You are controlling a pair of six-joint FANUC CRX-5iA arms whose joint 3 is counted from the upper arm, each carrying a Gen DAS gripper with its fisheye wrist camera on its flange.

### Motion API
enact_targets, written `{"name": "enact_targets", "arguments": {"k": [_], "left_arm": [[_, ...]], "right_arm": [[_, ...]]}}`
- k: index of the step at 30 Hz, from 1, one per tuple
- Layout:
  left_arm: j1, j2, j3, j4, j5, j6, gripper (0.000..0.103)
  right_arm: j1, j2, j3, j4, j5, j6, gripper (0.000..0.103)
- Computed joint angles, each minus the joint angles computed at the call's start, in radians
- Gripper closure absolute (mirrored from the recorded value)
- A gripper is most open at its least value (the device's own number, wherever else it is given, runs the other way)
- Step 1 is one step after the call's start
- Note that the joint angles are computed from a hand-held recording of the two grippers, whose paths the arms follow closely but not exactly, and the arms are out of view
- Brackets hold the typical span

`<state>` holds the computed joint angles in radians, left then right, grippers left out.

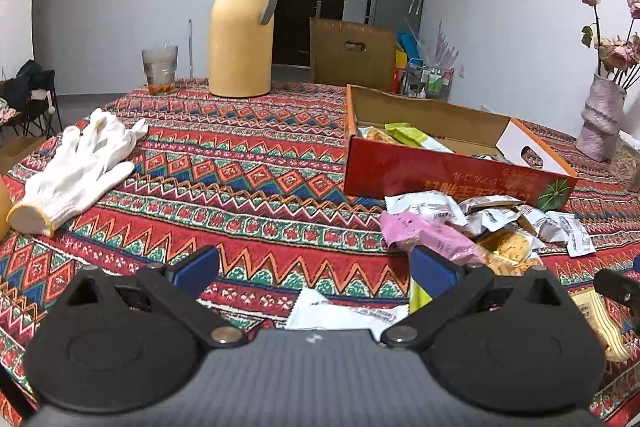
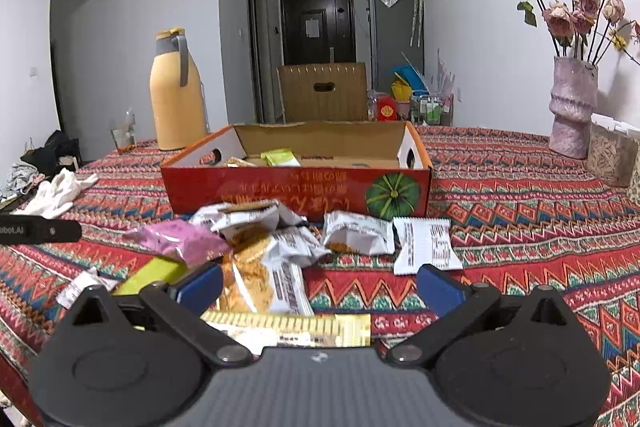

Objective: Organize snacks
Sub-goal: 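Withdraw both tools from the box back toward the snack pile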

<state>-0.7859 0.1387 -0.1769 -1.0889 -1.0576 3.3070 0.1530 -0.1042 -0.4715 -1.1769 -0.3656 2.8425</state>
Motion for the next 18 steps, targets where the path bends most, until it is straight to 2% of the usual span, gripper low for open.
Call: {"name": "enact_targets", "arguments": {"k": [8,14,18], "left_arm": [[-0.002,-0.008,-0.015,-0.001,0.022,0.001,0.000],[0.006,0.006,-0.008,0.020,0.044,-0.020,0.000],[0.011,0.013,-0.003,0.032,0.052,-0.034,0.000]], "right_arm": [[0.050,0.004,-0.014,0.091,0.059,-0.109,0.000],[0.100,0.023,-0.022,0.210,0.099,-0.248,0.000],[0.103,0.024,-0.020,0.204,0.067,-0.247,0.000]]}}
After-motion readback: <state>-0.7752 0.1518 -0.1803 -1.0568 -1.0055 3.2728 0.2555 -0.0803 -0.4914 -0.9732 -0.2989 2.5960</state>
